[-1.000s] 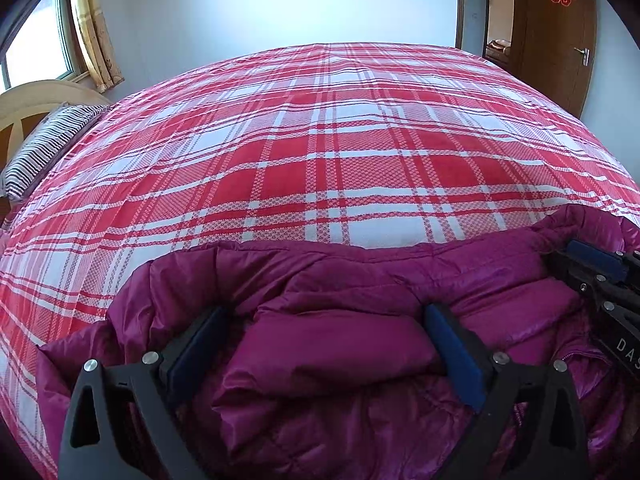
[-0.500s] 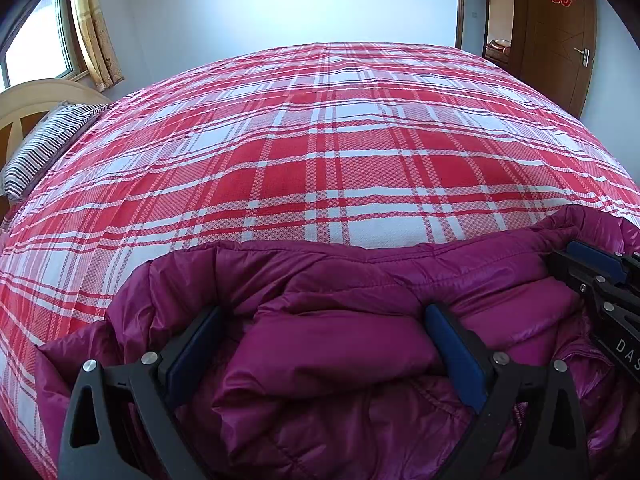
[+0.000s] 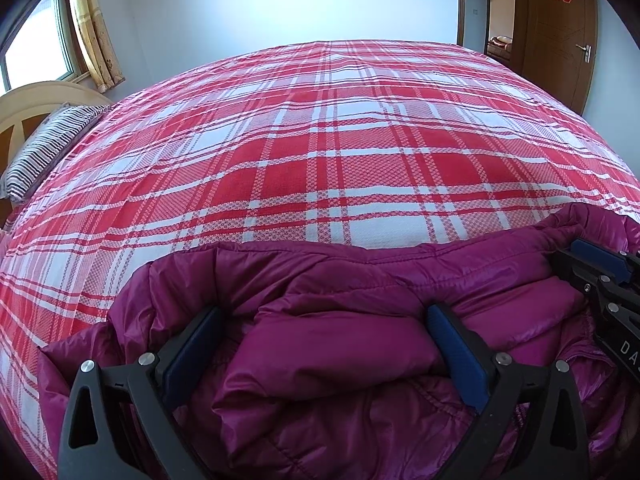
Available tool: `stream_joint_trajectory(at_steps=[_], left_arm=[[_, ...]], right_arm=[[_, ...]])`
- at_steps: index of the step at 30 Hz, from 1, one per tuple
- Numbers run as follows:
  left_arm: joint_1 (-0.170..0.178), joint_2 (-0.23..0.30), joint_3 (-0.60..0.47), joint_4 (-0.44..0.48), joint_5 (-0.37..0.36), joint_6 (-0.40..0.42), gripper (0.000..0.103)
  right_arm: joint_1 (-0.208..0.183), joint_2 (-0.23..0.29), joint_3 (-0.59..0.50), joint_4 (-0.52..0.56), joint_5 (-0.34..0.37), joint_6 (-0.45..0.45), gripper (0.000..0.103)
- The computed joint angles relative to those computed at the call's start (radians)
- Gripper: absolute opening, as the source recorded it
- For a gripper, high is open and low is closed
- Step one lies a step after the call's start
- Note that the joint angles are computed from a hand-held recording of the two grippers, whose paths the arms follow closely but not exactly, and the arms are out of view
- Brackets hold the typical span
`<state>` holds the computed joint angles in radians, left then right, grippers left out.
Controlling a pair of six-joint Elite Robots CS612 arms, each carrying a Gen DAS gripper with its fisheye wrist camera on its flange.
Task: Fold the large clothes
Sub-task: 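Press the folded jacket flat with both open grippers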
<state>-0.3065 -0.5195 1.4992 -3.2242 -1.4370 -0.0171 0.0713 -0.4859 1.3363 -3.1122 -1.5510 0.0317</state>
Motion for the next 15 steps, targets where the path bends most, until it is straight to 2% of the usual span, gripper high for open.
stream_joint_trajectory(at_steps=[15], left_arm=[[0.001, -0.001, -0.001, 0.007, -0.001, 0.001, 0.102]], right_arm=[[-0.002, -0.001, 0.002, -0.004, 0.008, 0.006, 0.029]])
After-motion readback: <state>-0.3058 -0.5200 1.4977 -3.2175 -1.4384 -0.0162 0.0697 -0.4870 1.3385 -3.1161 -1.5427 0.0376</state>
